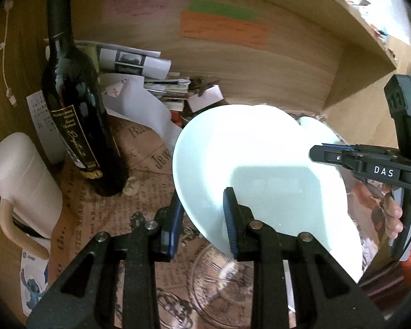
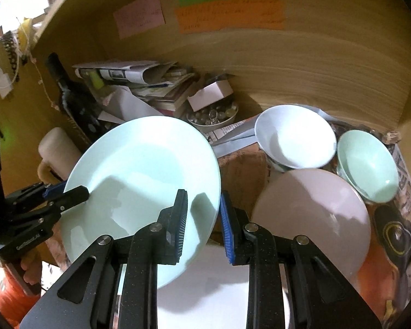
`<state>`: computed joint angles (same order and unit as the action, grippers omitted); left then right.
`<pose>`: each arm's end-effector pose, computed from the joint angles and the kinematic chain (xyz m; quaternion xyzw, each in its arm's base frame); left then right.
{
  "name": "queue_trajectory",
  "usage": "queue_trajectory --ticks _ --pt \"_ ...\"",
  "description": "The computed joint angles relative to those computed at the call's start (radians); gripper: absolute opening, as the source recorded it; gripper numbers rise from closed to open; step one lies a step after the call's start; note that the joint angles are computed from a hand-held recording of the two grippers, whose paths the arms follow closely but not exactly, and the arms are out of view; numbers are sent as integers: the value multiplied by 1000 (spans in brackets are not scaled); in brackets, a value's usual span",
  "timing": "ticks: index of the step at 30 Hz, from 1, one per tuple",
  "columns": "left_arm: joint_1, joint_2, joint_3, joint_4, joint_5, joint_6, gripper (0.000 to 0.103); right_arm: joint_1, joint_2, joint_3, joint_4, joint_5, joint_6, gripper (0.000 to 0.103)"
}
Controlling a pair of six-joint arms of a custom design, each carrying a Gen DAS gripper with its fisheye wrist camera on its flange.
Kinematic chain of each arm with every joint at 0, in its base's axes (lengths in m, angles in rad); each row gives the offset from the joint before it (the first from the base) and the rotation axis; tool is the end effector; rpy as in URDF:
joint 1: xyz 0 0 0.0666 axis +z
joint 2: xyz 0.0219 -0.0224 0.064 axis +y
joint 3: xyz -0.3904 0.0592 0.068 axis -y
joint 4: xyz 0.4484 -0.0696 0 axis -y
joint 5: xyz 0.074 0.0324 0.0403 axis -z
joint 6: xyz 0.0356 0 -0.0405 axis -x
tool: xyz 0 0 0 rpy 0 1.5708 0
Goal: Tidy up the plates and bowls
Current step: 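Lift the mint-green plate with both grippers toward the white plate, then lower the mint-green plate onto the white plate with both grippers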
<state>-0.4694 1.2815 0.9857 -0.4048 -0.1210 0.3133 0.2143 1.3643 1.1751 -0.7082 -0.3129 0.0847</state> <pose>0.4371 -0.2173 0.3228 0.0452 0.9044 -0.1098 0.4098 0.5019 0.1200 0.3579 -0.1898 0.9143 0.1679 0.3161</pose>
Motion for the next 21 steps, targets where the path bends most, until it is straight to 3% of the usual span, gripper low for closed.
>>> queue_trajectory --ticks 21 --pt "-151 -82 -74 12 -92 51 27 -93 -204 -195 26 -60 14 22"
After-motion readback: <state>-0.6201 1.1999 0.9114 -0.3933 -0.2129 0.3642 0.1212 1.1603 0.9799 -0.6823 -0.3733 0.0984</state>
